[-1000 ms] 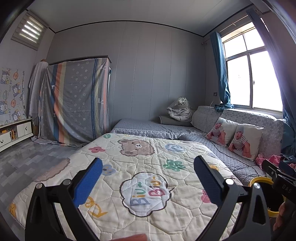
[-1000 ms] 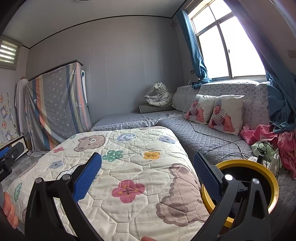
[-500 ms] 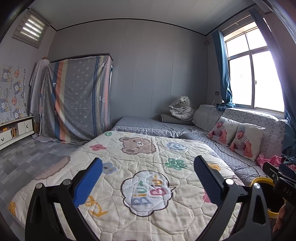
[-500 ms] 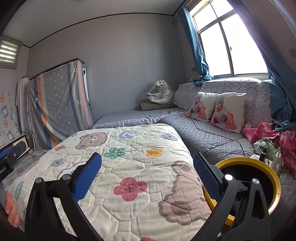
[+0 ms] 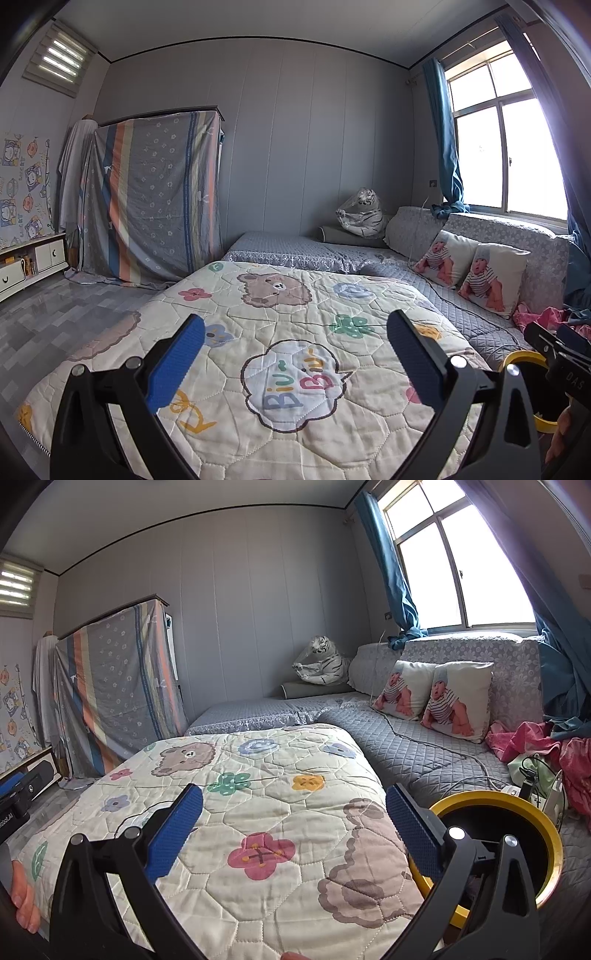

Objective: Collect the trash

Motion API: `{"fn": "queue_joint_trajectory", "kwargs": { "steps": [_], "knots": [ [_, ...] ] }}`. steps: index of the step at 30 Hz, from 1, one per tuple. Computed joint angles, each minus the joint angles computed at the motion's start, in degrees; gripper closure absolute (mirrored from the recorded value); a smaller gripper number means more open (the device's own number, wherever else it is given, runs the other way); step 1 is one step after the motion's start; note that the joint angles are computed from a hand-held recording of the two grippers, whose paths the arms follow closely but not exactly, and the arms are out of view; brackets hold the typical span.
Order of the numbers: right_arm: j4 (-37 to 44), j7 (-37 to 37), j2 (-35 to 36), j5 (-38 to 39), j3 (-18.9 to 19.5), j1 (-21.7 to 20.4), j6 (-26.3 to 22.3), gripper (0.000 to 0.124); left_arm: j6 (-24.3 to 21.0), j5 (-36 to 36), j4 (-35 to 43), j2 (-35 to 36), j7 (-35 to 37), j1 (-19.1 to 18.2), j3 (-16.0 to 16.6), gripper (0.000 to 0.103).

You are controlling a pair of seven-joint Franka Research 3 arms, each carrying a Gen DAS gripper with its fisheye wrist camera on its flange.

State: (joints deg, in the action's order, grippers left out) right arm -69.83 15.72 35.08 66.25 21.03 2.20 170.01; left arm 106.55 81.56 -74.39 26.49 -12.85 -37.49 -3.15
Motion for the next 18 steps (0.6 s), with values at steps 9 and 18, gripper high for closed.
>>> {"fn": "queue_joint_trajectory", "kwargs": {
  "steps": [9,18],
  "knots": [
    [-0.25,0.50,0.00,-0.27,-0.11,0.02,-0.20,0.029,0.20,-0.09,0.11,0.09,0.18,0.03,0.05,0.008],
    [-0.31,1.97,0.14,-1.10,-0.47,0.28,0.17,0.029,0.48,-0.14,0.65,0.55,0.63,0.02,0.30,0.008]
  ]
}}
